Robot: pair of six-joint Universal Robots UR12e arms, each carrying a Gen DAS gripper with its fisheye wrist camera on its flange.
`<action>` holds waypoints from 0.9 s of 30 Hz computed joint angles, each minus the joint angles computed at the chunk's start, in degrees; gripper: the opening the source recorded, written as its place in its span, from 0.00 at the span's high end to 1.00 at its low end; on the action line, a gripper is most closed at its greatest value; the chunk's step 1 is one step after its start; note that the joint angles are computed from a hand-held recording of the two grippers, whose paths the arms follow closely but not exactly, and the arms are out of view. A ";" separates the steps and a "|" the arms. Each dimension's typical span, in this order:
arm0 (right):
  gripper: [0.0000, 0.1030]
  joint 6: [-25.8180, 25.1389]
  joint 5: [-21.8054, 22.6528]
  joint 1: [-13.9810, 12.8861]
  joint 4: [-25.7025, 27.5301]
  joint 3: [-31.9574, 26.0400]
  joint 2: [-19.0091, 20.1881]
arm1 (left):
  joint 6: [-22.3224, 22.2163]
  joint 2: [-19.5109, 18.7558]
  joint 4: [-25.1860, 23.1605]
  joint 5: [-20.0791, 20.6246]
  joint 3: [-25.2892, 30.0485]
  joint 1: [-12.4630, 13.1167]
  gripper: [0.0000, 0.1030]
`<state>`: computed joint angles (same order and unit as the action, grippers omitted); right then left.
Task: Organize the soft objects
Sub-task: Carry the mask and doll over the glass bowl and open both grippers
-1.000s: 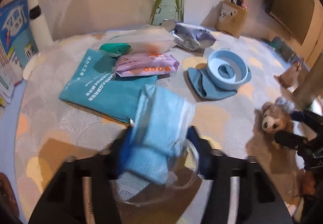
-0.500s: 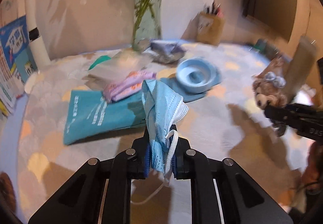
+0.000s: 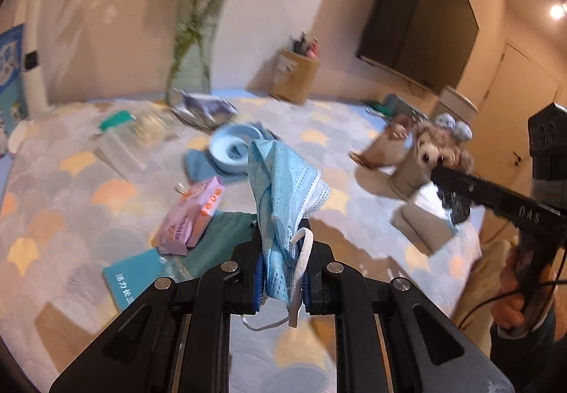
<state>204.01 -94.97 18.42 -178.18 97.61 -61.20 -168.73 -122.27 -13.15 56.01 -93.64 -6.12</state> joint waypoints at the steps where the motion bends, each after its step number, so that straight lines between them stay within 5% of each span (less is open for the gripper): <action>1: 0.68 0.38 -0.16 -0.06 -0.11 0.47 -0.36 | 0.38 0.10 -0.15 0.54 -0.31 -0.25 0.87; 5: 0.68 1.98 0.28 -0.91 -1.16 3.04 -1.75 | 3.41 0.18 -6.08 1.23 -1.20 -1.18 0.82; 15: 0.68 3.22 1.12 -1.54 -2.14 5.44 -2.87 | 5.31 0.90 -7.70 3.45 -2.58 -2.41 0.81; 22: 0.68 2.98 1.18 -1.52 -1.92 5.47 -2.97 | 9.40 1.67 -13.29 -3.08 -2.69 -1.86 0.56; 27: 0.68 3.67 1.87 -1.81 -2.14 5.84 -3.05 | 9.71 1.06 -13.13 2.94 -1.92 -3.77 0.56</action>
<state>207.69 -93.10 16.62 -180.32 103.45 -64.25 -159.02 -121.21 -26.27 58.94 -95.56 -9.89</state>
